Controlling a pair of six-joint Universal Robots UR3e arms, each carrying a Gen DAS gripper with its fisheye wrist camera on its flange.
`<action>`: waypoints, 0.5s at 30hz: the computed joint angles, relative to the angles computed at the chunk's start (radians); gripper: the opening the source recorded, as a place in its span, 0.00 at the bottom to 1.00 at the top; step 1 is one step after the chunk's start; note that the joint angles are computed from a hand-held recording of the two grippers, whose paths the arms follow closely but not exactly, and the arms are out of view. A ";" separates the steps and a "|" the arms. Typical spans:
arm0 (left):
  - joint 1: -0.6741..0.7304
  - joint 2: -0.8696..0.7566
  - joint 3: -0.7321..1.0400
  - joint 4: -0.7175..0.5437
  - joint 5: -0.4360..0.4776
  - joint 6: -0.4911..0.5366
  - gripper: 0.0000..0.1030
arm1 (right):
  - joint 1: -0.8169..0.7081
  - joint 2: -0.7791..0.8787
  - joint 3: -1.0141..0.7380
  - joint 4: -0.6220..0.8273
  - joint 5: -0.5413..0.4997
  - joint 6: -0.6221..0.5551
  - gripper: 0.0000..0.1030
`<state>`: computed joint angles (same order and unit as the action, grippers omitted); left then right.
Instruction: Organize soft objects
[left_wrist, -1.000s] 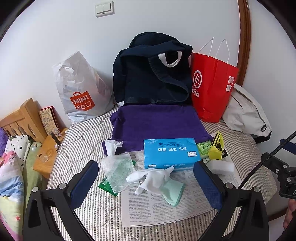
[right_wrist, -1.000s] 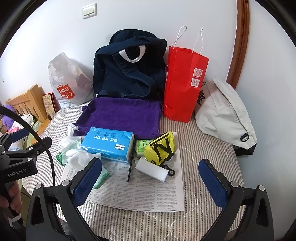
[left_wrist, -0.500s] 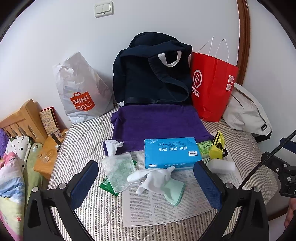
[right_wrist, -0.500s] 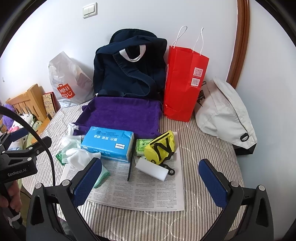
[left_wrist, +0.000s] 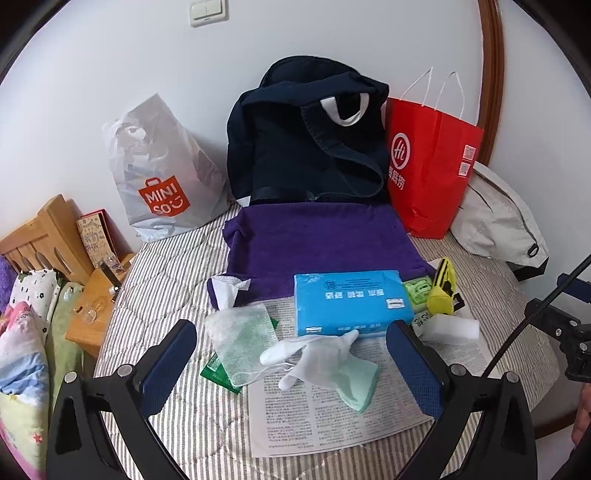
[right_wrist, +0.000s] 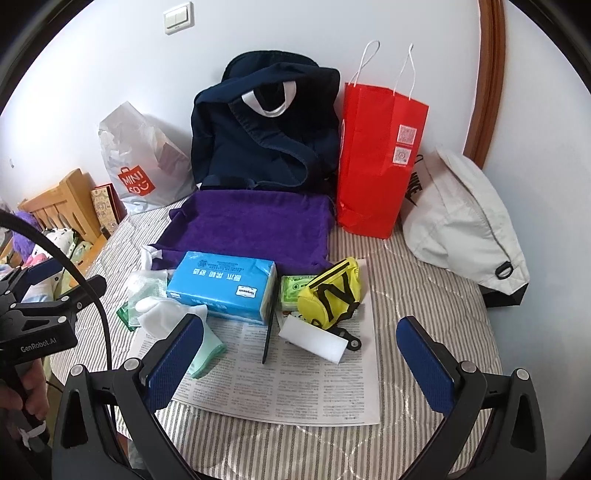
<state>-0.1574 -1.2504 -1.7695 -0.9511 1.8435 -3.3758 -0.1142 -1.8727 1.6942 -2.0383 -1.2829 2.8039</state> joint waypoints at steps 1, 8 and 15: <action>0.015 0.007 -0.012 0.006 -0.014 0.007 1.00 | 0.006 0.012 0.000 -0.007 -0.008 0.006 1.00; 0.195 0.084 -0.133 0.049 -0.160 0.085 1.00 | 0.026 0.058 0.021 -0.073 -0.035 0.031 1.00; 0.347 0.053 -0.240 0.152 -0.202 0.146 1.00 | 0.055 0.125 0.019 -0.116 -0.035 0.028 1.00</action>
